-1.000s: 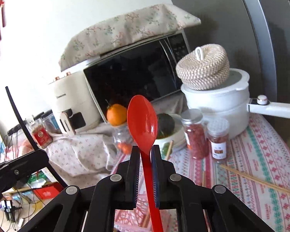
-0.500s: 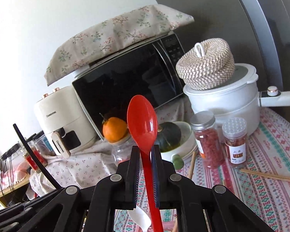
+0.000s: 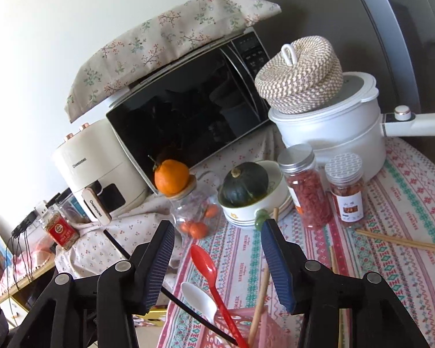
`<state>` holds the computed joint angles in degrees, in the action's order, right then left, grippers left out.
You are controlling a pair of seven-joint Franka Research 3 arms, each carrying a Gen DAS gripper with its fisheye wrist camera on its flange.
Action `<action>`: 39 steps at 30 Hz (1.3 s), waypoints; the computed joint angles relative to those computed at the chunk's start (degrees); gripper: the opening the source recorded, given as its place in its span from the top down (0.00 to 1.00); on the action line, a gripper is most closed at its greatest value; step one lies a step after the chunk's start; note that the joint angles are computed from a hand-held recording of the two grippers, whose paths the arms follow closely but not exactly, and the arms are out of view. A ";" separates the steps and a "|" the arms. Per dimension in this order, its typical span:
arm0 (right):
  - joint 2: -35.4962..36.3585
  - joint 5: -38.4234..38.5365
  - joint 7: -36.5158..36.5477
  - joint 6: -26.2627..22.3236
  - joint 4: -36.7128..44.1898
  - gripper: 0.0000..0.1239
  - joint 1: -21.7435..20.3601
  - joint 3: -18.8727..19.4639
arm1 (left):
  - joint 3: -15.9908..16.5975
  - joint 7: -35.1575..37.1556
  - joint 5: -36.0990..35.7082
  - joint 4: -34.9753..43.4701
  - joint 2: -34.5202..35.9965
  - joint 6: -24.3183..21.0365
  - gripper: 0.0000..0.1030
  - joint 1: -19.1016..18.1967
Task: Organize utensils
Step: 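Place the black chopstick in the basket with the left tool while the right tool drops the red spoon in, then close the right tool on a wooden chopstick in the pile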
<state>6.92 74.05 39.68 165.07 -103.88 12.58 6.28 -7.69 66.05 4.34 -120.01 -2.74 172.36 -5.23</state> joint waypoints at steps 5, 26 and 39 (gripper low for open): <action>-2.47 -5.93 3.66 -2.04 -2.80 0.39 -0.74 -1.61 | 0.64 4.43 -5.75 -1.41 -1.64 -2.52 0.26 -1.39; -0.28 -57.95 41.57 -13.31 -6.94 0.21 -3.84 -7.65 | -0.23 12.86 -12.19 -2.06 -0.37 -18.45 0.00 -2.14; 7.48 -57.74 40.29 -25.37 -0.34 0.46 -5.43 -5.05 | -1.01 12.97 -11.59 -0.25 1.44 -22.98 0.00 -1.19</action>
